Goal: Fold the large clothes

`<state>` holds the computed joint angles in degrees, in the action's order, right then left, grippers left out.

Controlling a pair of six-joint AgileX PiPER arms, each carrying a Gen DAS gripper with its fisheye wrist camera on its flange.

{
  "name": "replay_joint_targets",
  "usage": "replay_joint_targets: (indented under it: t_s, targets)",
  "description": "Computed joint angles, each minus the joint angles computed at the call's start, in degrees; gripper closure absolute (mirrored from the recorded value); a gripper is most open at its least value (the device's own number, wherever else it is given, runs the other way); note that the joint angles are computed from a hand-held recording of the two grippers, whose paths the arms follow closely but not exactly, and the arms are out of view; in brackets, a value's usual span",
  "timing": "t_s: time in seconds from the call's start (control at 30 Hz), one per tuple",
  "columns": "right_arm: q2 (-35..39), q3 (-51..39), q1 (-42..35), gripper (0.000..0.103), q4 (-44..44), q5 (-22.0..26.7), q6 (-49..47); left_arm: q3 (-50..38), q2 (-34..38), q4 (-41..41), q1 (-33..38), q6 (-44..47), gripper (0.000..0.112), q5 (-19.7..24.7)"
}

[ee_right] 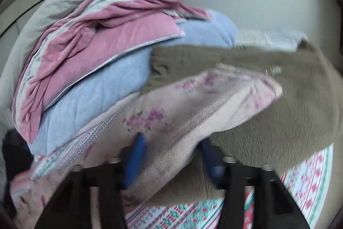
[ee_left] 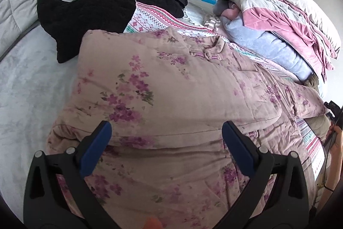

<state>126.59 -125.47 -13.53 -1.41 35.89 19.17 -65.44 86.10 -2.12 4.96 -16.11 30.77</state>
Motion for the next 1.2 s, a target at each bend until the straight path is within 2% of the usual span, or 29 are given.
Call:
replay_joint_targets:
  t_s: [0.03, 0.1, 0.2, 0.33, 0.4, 0.5, 0.6, 0.67, 0.77, 0.83, 0.9, 0.93, 1.0, 1.03, 1.1, 1.2]
  targets:
    - [-0.4, 0.3, 0.2, 0.086, 1.6, -0.9, -2.0, 0.0, 0.1, -0.9, 0.2, 1.0, 0.01, -0.1]
    - [-2.0, 1.6, 0.8, 0.089, 4.3, -2.8, -4.8, 0.1, 0.3, -3.4, 0.7, 3.2, 0.01, -0.2]
    - [-7.8, 7.4, 4.4, 0.091, 7.0, -8.4, -12.7, 0.2, 0.4, -7.5, 1.7, 6.6, 0.01, -0.6]
    - [-13.4, 12.8, 12.5, 0.091, 8.7, -12.5, -24.1, 0.5, 0.2, -12.4, 2.5, 10.7, 0.01, -1.1]
    - [-15.4, 15.7, 18.6, 0.091, 7.8, -14.2, -30.4, 0.6, 0.3, -13.6, 2.7, 11.7, 0.01, -1.2]
    - [-15.9, 17.8, 25.5, 0.091, 10.1, -13.6, -39.8, 0.8, 0.5, -13.7, 2.6, 11.9, 0.01, -1.4]
    - [-14.2, 18.2, 31.9, 0.091, 16.4, -9.3, -50.7, 1.0, 0.5, -15.7, 3.0, 13.5, 0.01, -1.5]
    - [-11.5, 17.7, 34.9, 0.09, 19.0, -5.7, -54.5, 1.2, 0.5, -17.7, 3.3, 15.0, 0.01, -1.6]
    - [-5.8, 16.3, 38.2, 0.085, 17.1, -0.4, -52.6, 1.6, 0.5, -21.4, 3.9, 18.2, 0.01, -1.7]
    - [-1.7, 12.9, 38.5, 0.079, 17.7, 6.0, -51.6, 1.5, 0.5, -23.3, 4.0, 19.6, 0.01, -1.6]
    - [-2.9, 15.2, 39.1, 0.077, 16.1, 4.7, -51.1, 1.6, 0.4, -28.9, 4.6, 24.4, 0.01, -0.9]
    - [-3.8, 15.4, 38.7, 0.073, 17.7, 5.6, -52.8, 1.5, 0.4, -31.4, 4.9, 26.5, 0.01, -0.5]
    - [-4.0, 12.3, 36.6, 0.032, 24.4, 12.6, -56.5, 0.8, 1.1, -38.9, 6.1, 32.3, 0.012, 1.3]
    - [-4.0, 10.7, 34.5, 0.026, 29.7, 16.1, -58.6, -0.6, 2.3, -43.8, 7.1, 35.7, 0.014, 3.4]
    - [-4.5, 9.5, 31.8, 0.023, 35.4, 18.8, -60.4, -3.5, 4.7, -46.8, 7.3, 36.7, 0.021, 5.7]
    - [-4.4, 7.0, 29.6, 0.023, 36.4, 20.0, -57.8, -12.1, 10.5, -39.0, 4.4, 28.9, 0.027, 8.1]
